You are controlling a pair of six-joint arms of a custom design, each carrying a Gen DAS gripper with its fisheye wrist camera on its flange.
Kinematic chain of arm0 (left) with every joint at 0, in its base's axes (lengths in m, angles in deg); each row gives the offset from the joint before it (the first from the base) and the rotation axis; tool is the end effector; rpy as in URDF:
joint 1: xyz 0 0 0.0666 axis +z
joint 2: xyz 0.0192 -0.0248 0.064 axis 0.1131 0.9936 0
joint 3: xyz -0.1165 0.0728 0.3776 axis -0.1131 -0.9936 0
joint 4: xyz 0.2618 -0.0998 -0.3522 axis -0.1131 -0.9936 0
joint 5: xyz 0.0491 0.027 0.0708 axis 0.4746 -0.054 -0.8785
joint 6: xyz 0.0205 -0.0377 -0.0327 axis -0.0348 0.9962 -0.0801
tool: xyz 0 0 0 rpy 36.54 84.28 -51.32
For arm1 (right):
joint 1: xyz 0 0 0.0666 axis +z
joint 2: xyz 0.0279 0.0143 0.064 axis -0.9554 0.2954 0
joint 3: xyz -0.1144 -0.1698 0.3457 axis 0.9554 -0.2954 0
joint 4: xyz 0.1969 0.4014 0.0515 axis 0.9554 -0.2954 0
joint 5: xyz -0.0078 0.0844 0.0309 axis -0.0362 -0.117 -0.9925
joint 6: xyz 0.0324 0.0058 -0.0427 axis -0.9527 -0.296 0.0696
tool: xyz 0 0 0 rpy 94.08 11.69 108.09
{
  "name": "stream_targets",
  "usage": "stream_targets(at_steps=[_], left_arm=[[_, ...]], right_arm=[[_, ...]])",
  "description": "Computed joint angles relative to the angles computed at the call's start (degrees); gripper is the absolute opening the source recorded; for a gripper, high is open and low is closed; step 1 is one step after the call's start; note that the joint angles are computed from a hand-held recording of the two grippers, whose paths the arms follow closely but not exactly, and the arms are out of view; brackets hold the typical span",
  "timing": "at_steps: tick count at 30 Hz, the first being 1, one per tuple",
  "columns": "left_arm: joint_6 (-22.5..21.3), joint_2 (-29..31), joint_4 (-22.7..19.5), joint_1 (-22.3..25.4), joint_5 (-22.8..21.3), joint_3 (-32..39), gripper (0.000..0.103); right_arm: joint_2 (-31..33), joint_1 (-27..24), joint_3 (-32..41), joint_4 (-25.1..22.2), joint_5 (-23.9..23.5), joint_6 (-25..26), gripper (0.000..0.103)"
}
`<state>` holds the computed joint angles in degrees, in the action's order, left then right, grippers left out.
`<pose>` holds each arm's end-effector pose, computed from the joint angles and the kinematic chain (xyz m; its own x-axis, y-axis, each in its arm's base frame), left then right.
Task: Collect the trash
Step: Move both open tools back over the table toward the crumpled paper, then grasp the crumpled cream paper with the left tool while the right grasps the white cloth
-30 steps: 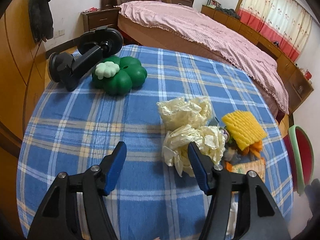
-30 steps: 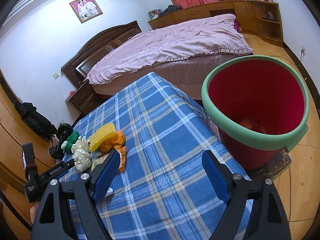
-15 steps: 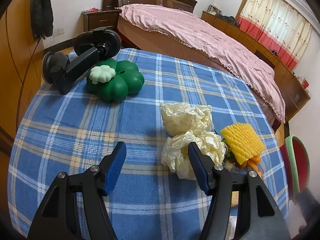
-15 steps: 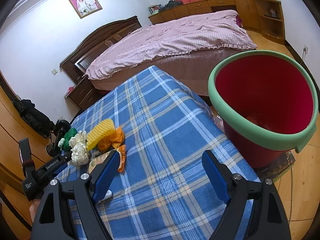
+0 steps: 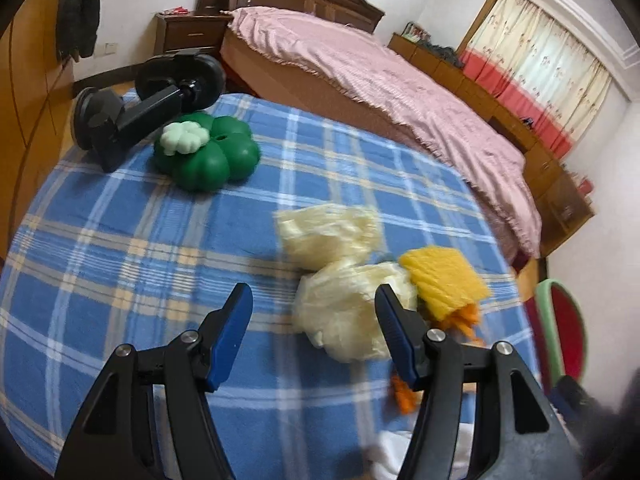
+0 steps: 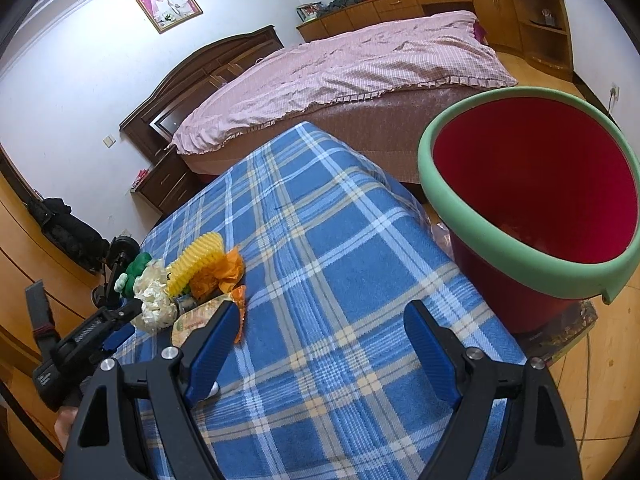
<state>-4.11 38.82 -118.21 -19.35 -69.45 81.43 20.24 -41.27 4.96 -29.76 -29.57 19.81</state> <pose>0.6038 -0.3004 0.3471 -0.8085 0.0065 -0.5885 0.2764 0.8870 -0.3699 0.4021 0.2282 0.3723 -0.5110 0.6381 -0.5759 0.5000 0.7657 0.4047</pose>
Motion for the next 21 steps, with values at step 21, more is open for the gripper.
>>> stream_targets(at_steps=[21], left_arm=[[-3.9,-3.9,-0.5,-1.0,-3.1,-3.9,0.051]], right_arm=[[2.0,2.2,1.8,1.5,-1.1,3.7,0.086]])
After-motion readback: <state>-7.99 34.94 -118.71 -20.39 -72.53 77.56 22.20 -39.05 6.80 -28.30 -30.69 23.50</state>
